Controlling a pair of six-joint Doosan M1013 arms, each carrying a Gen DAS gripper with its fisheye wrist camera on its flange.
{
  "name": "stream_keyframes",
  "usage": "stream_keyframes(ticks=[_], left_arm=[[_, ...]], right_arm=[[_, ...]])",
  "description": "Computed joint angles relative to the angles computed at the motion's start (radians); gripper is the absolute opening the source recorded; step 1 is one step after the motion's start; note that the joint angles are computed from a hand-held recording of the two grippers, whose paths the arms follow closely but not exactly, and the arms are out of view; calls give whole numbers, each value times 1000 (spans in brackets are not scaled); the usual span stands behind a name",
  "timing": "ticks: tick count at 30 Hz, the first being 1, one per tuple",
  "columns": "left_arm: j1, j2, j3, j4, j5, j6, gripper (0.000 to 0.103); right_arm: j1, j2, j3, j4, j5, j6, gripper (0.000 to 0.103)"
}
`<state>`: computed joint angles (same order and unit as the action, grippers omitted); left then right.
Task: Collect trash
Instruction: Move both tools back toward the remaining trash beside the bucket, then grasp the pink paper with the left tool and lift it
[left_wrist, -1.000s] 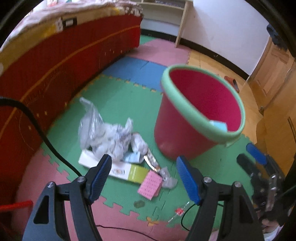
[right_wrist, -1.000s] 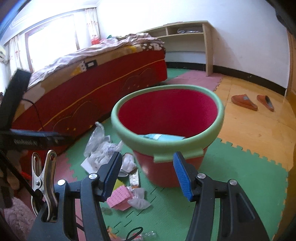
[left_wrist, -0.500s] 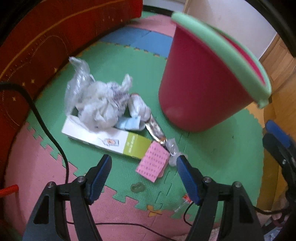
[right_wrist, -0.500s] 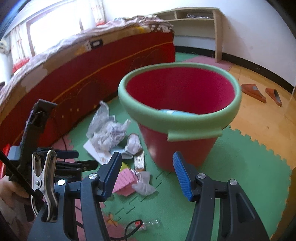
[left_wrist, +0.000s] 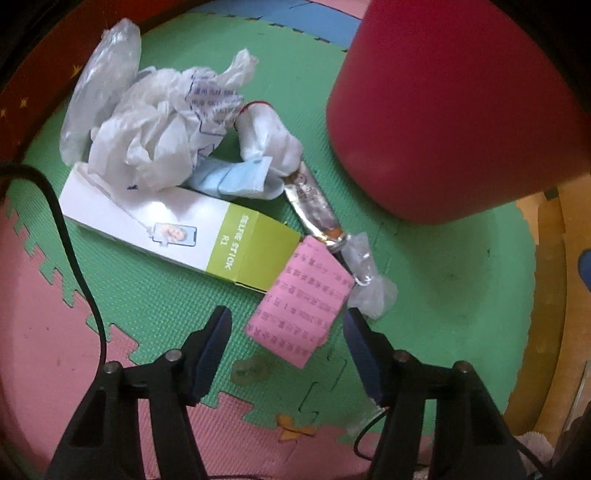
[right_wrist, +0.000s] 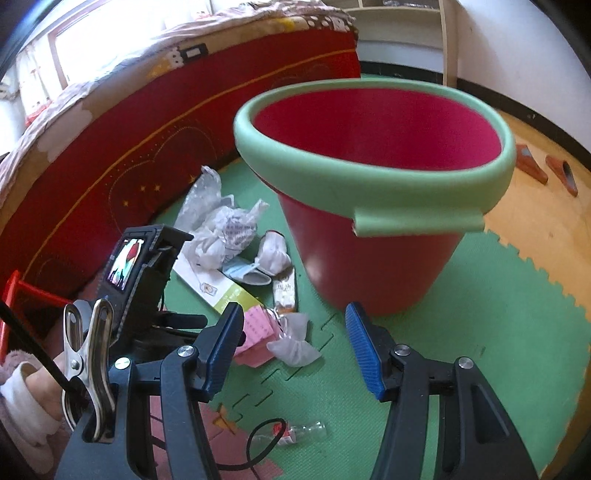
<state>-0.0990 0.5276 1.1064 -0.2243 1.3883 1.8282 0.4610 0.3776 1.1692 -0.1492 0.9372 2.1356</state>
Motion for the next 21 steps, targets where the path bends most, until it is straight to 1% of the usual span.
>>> stream_keyframes(ticks=[6,8,11,13,16,17,21], left_arm=[[9,15,-2,-47,11,-2,65],[6,19,-1,-50,4,-3,63],[4,23,1,-48,13,4,61],[0,29,1,-42,19,-4,56],[-1,34,6,-46,30,-10,44],[0,35,9,-49,29,-11,37],[10,26,19,-90,14,3,25]], right_arm=[[-9,6,-3,35,20,-1,59],[-8,8,-6,33,28,-1,59],[-7,10,-9,31,37,-4,59],[-7,15,-14,34,45,-3,59],[-8,16,-14,37,49,-1,59],[-8,16,-14,39,49,-1,59],[-9,20,-14,42,54,5,59]])
